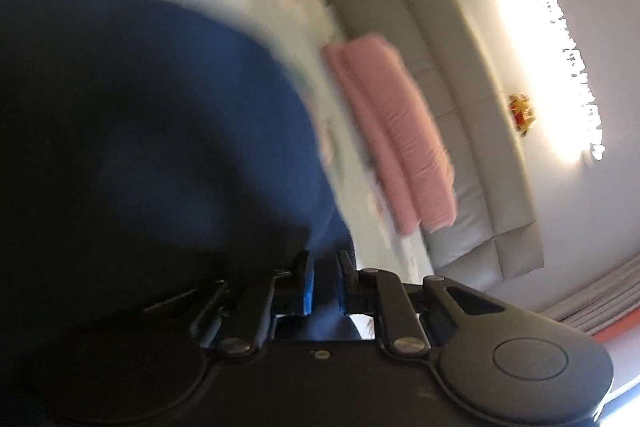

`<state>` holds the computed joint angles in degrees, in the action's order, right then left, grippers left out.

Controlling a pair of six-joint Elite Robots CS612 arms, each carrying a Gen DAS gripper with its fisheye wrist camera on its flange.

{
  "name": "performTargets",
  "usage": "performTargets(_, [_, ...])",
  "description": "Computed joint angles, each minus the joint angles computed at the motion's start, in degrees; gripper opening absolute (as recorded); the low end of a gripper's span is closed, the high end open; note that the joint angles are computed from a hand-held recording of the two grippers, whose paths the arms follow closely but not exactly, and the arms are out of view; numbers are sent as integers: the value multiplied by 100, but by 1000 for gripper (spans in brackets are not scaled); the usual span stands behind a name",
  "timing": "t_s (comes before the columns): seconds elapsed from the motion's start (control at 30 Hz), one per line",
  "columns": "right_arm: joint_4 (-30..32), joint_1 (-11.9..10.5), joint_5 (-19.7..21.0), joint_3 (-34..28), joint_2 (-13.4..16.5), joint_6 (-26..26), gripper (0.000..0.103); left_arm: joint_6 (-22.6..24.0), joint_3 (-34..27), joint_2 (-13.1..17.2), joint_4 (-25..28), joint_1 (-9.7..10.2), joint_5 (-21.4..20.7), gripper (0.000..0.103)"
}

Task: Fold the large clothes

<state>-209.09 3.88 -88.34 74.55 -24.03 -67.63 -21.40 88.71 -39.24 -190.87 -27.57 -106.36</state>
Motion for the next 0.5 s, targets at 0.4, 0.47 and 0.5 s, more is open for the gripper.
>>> performTargets(0.4, [2888, -506, 1928, 1004, -1565, 3639, 31, 334, -72, -196, 308, -164, 999, 47])
performTargets(0.47, [3903, -587, 2636, 1027, -1749, 3638, 31, 458, -330, -117, 619, -230, 1267, 51])
performTargets(0.5, [4215, -592, 2753, 1006, -1757, 3677, 31, 512, -491, -71, 992, -244, 1270, 42])
